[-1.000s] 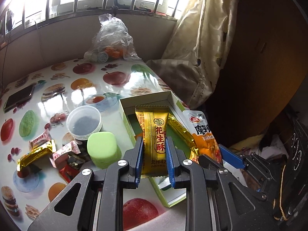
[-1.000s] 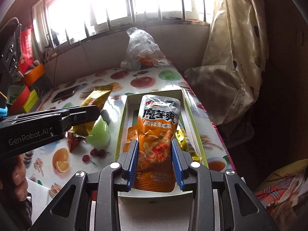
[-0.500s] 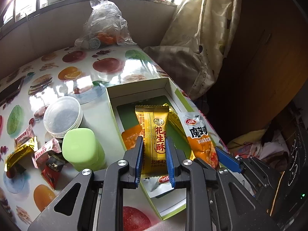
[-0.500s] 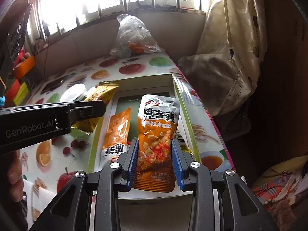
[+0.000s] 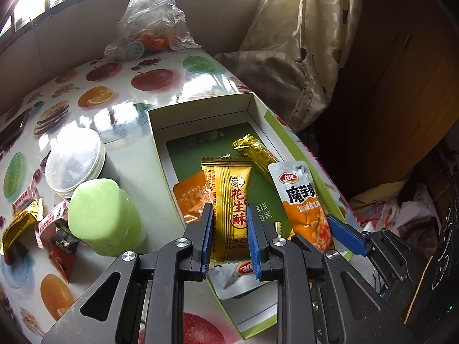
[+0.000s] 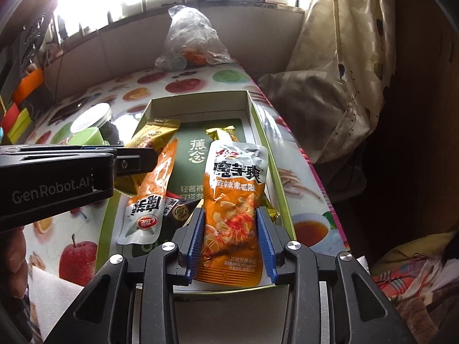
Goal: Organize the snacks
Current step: 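Open both tools to drop the packets into the green box, then move both tools back to the snack pile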
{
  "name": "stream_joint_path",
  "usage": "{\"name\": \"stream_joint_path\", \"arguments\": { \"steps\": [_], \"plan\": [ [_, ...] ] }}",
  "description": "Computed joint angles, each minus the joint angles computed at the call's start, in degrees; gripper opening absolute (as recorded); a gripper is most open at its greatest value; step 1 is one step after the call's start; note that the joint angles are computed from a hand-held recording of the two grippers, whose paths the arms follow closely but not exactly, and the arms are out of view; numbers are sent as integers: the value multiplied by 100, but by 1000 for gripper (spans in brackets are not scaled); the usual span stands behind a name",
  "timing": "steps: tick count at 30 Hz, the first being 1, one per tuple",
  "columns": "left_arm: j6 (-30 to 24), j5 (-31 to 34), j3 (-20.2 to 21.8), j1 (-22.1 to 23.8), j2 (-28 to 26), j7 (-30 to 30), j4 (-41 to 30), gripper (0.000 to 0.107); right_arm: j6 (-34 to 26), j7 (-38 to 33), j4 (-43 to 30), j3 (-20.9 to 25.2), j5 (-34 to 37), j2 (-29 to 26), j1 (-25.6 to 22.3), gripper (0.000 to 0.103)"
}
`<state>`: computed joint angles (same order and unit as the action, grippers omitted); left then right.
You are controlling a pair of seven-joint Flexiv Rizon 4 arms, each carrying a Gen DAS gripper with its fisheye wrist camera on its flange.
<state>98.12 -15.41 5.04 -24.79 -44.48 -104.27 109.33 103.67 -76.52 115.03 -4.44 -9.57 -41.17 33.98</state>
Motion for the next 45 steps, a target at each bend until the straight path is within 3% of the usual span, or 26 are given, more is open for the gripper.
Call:
{"name": "stream_joint_path", "arguments": {
  "steps": [13, 17, 24, 31, 45],
  "plan": [
    [-204, 44, 25, 14, -91, -99, -124, 24, 24, -50, -12, 4, 15, -44, 25, 44],
    [-171, 86, -88, 122, -91, -109, -113, 43, 14, -57, -19, 23, 5, -41, 9, 46],
    [-155, 89, 0, 36, -52, -162, -68, 43, 66, -71, 26, 21, 27, -23, 30, 51],
    [145, 87, 59, -49, 98, -184, 140, 50, 232, -119, 141, -6, 132, 53, 110, 55],
    [782, -386, 442, -601, 506, 12, 783, 50, 489, -272, 460, -110, 510, 361, 421, 57]
  ]
}}
